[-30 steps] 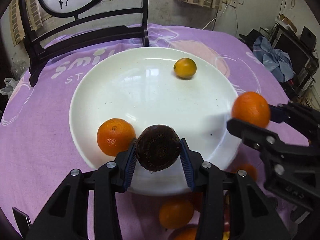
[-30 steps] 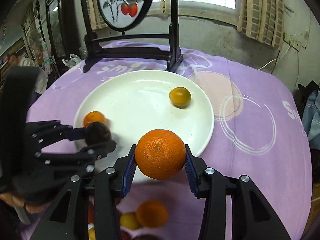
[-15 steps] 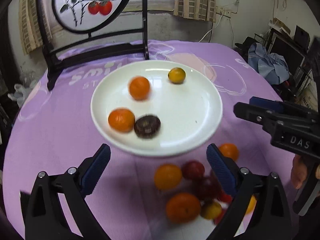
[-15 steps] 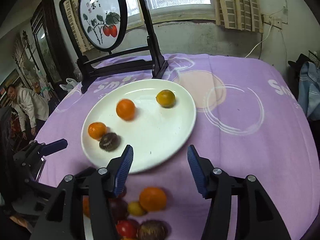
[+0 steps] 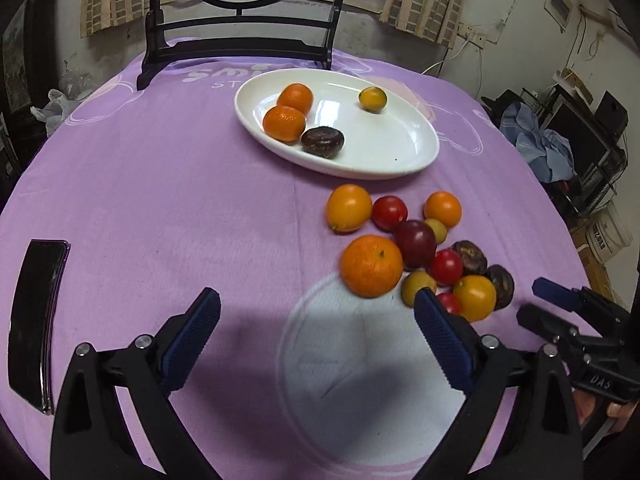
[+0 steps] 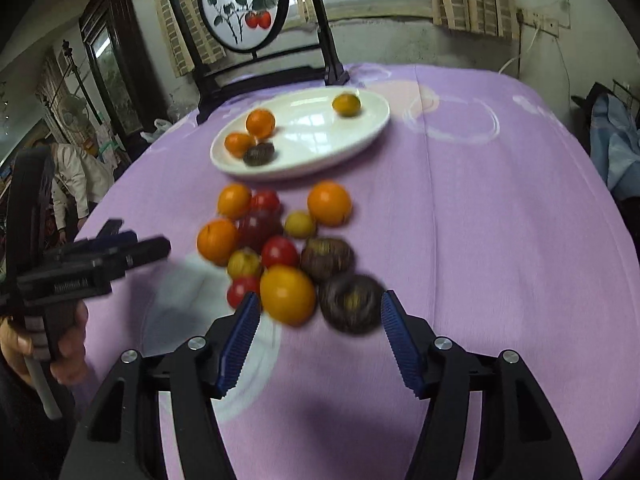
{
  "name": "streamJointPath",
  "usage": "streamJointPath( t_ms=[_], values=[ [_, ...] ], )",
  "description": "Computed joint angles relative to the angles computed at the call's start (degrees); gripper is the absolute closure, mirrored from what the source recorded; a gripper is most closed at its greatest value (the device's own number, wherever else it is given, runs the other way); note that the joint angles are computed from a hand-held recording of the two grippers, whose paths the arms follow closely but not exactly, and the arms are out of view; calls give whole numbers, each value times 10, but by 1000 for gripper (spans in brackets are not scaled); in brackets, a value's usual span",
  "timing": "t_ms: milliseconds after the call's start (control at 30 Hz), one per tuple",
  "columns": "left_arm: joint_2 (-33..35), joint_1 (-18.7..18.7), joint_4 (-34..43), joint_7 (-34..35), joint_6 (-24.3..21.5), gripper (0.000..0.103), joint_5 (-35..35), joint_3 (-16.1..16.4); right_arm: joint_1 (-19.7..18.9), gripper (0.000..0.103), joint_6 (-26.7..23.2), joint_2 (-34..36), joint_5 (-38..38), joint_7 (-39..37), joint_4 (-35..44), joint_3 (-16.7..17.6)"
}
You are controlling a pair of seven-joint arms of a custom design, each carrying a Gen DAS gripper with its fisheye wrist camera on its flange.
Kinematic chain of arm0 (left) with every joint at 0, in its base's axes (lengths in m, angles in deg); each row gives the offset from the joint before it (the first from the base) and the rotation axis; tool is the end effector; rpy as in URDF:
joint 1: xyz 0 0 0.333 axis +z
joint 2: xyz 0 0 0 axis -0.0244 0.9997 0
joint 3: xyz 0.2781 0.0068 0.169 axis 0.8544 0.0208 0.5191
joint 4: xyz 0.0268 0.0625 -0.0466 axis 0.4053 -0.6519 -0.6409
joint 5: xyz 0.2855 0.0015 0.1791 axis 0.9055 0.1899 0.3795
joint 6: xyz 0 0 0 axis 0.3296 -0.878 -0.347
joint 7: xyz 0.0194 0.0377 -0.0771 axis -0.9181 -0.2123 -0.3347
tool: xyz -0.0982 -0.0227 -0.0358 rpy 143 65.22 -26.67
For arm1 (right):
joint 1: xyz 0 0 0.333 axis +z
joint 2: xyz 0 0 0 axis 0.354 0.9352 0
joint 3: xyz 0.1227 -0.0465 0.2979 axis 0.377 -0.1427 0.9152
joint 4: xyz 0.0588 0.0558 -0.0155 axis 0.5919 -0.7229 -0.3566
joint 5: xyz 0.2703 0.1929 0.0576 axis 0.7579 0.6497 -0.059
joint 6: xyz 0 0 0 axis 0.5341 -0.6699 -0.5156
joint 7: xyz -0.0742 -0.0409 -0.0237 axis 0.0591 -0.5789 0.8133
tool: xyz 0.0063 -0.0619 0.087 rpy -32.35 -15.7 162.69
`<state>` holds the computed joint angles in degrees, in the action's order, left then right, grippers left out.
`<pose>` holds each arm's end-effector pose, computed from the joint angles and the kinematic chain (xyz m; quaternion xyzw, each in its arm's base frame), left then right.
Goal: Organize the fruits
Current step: 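Grasp a dark passion fruit with the right tool while the left tool grasps a mandarin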
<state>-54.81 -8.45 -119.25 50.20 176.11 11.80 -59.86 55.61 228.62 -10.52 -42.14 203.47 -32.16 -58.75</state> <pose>0.5022 -0.1509 0.4413 -0.6350 0.7033 -0.2857 0.1434 0.4507 0.3853 0.4520 -0.7103 0.6275 -0.1392 0.2869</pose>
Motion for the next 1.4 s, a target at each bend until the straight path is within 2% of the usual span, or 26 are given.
streamJointPath(
  t_ms=[100,200,300,400,533,667,733,833,1033,1067,1133,1200,1333,1400],
  values=[
    [0,-2,-15,4,17,8,10,0,14,39,-39,-2,-25,25,-3,-3],
    [5,23,-12,112,13,8,-110,-41,7,39,-68,5,-6,8,6,10],
    [8,25,-7,185,13,8,-185,-53,13,39,-118,22,-11,-2,37,9],
    [11,4,-9,148,16,8,-133,-28,11,39,-130,40,-6,-8,58,7],
    [14,4,-5,145,5,8,-120,-25,17,39,-147,66,-16,-8,97,-4],
    [14,-11,-12,91,18,8,-50,-5,17,40,-144,85,-16,-18,120,-12],
    [17,3,-6,117,10,8,-73,-22,20,56,-124,83,-24,-13,113,-16],
    [19,20,0,172,2,8,-139,-45,49,56,-155,75,-64,44,114,-33],
    [26,-1,-2,135,6,8,-85,-24,37,56,-93,40,-106,106,63,-23],
    [29,13,5,165,-6,8,-118,-42,33,56,-85,38,-106,108,57,-20],
    [29,13,5,174,-3,8,-134,-45,29,56,-87,35,-107,115,54,-19],
    [31,-2,6,146,0,8,-90,-28,29,56,-87,26,-124,141,45,-25],
    [57,-20,46,104,-54,11,-7,-5,16,56,-58,10,-149,171,22,-21],
    [72,-45,64,50,-61,16,76,25,11,56,-54,8,-154,170,20,-16]
  ],
)
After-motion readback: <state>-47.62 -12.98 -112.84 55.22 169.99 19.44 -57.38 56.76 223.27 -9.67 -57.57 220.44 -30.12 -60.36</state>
